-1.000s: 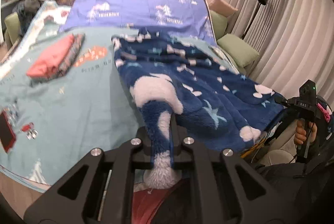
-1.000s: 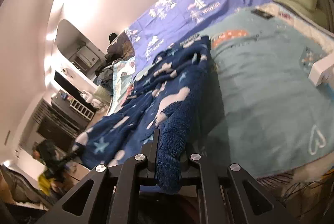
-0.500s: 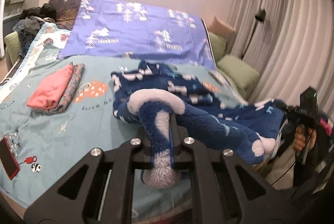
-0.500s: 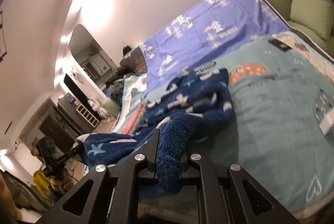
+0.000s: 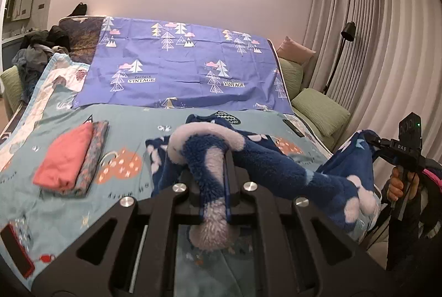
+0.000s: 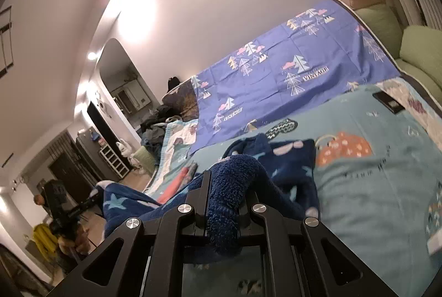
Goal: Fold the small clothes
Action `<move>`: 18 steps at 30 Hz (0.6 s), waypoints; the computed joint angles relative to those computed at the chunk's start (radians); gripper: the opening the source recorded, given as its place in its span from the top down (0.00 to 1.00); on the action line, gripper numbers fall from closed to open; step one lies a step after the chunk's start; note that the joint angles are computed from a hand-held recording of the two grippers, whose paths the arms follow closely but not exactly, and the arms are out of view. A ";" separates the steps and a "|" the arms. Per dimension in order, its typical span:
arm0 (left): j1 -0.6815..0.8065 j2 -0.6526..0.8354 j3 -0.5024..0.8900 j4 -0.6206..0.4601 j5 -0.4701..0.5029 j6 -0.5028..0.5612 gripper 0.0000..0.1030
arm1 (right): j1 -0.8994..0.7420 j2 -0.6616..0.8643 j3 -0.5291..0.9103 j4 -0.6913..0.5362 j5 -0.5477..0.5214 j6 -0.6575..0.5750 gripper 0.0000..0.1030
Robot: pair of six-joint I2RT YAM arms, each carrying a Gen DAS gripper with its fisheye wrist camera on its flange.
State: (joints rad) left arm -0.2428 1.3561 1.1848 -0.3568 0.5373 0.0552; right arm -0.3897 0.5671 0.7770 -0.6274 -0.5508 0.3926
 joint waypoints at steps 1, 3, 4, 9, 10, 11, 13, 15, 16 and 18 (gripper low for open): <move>-0.016 0.046 0.049 -0.006 -0.016 -0.009 0.89 | 0.010 0.025 0.004 0.021 0.010 -0.001 0.89; -0.031 0.107 0.116 -0.019 -0.033 -0.022 0.89 | 0.038 0.106 0.024 0.084 0.029 0.007 0.89; -0.039 0.156 0.171 -0.033 -0.041 -0.032 0.89 | 0.044 0.136 0.033 0.105 0.032 0.011 0.89; -0.060 0.340 0.381 -0.085 -0.069 -0.073 0.89 | 0.071 0.328 0.095 0.231 0.074 0.019 0.89; -0.063 0.396 0.447 -0.106 -0.075 -0.086 0.89 | 0.071 0.357 0.105 0.248 0.076 0.018 0.89; -0.066 0.433 0.492 -0.119 -0.081 -0.094 0.89 | 0.070 0.401 0.122 0.270 0.080 0.017 0.89; -0.071 0.513 0.590 -0.148 -0.096 -0.109 0.89 | 0.074 0.478 0.158 0.302 0.096 0.015 0.89; -0.076 0.598 0.693 -0.178 -0.113 -0.124 0.89 | 0.082 0.560 0.200 0.329 0.126 0.008 0.89; -0.078 0.639 0.740 -0.190 -0.119 -0.133 0.89 | 0.085 0.598 0.220 0.339 0.139 0.006 0.89; -0.082 0.741 0.869 -0.232 -0.130 -0.156 0.89 | 0.089 0.682 0.267 0.354 0.157 0.005 0.89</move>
State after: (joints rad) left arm -0.3253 2.0970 2.0534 -0.5888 0.4078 -0.1005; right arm -0.3006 1.2492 1.0438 -0.2738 -0.3935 0.3973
